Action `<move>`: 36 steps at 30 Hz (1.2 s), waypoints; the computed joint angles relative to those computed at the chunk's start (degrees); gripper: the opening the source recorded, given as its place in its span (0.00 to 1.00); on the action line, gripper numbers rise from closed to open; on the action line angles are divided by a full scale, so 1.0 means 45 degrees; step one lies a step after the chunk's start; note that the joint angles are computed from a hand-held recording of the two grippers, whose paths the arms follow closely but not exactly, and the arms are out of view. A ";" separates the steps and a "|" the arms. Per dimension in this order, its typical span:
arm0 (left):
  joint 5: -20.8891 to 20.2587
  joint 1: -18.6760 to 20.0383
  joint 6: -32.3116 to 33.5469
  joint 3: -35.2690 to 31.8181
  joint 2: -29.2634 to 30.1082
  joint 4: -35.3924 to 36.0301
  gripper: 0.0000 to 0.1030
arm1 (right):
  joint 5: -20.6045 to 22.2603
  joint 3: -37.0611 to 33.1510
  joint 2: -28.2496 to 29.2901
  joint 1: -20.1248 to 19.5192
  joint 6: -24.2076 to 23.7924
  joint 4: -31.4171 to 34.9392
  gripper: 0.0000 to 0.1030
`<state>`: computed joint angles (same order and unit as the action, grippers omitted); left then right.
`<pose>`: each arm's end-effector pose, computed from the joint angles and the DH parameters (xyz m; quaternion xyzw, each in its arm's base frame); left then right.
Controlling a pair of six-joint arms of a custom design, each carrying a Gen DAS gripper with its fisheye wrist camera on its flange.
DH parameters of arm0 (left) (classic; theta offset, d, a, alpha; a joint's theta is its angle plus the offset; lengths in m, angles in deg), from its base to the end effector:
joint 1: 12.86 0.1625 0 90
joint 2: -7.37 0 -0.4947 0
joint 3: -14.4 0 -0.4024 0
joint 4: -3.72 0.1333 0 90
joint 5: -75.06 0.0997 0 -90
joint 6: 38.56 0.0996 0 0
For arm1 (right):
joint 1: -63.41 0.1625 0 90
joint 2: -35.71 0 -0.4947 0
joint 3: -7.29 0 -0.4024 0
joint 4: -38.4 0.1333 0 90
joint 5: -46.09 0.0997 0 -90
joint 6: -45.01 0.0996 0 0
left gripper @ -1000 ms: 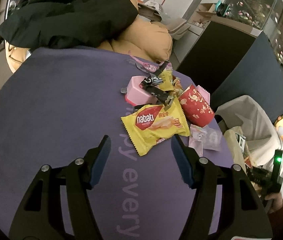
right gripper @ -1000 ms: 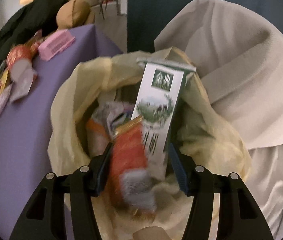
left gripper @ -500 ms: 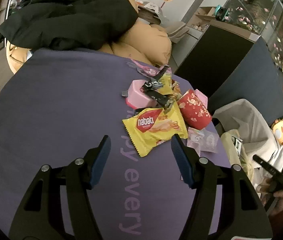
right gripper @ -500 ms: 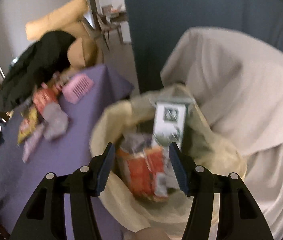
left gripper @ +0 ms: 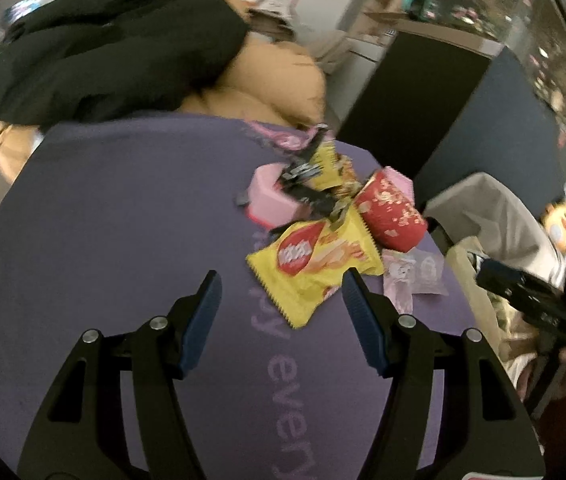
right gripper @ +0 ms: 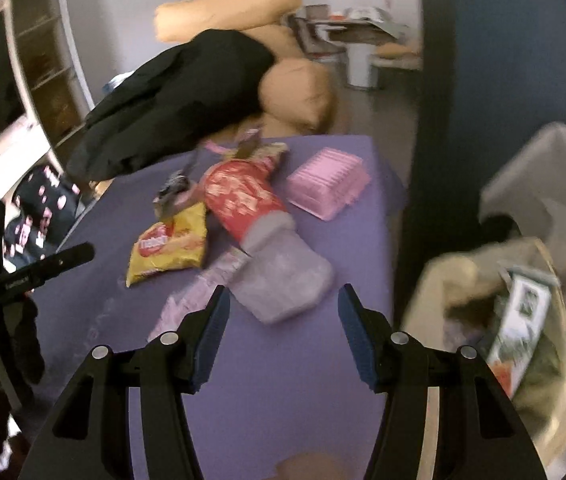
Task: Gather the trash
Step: 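Grasp the black wrapper with the left gripper while the right moves toward the pink wrapper, then grasp the pink printed wrapper with the right gripper while the left holds the black wrapper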
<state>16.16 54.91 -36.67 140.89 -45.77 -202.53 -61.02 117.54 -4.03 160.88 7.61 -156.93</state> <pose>-0.0345 -0.5727 0.1782 0.0915 0.8974 -0.3908 0.1834 0.1877 -0.6318 0.0782 0.3190 -0.8891 0.2492 0.2135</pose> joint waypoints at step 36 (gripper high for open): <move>-0.0775 0.0355 0.0417 -0.2141 0.0231 0.2334 0.24 | -0.1723 -0.1771 0.1074 0.0228 -0.0722 0.1035 0.52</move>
<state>12.68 56.51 -34.79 131.26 -44.73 -192.02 -68.77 109.57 0.81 161.91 4.36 -152.27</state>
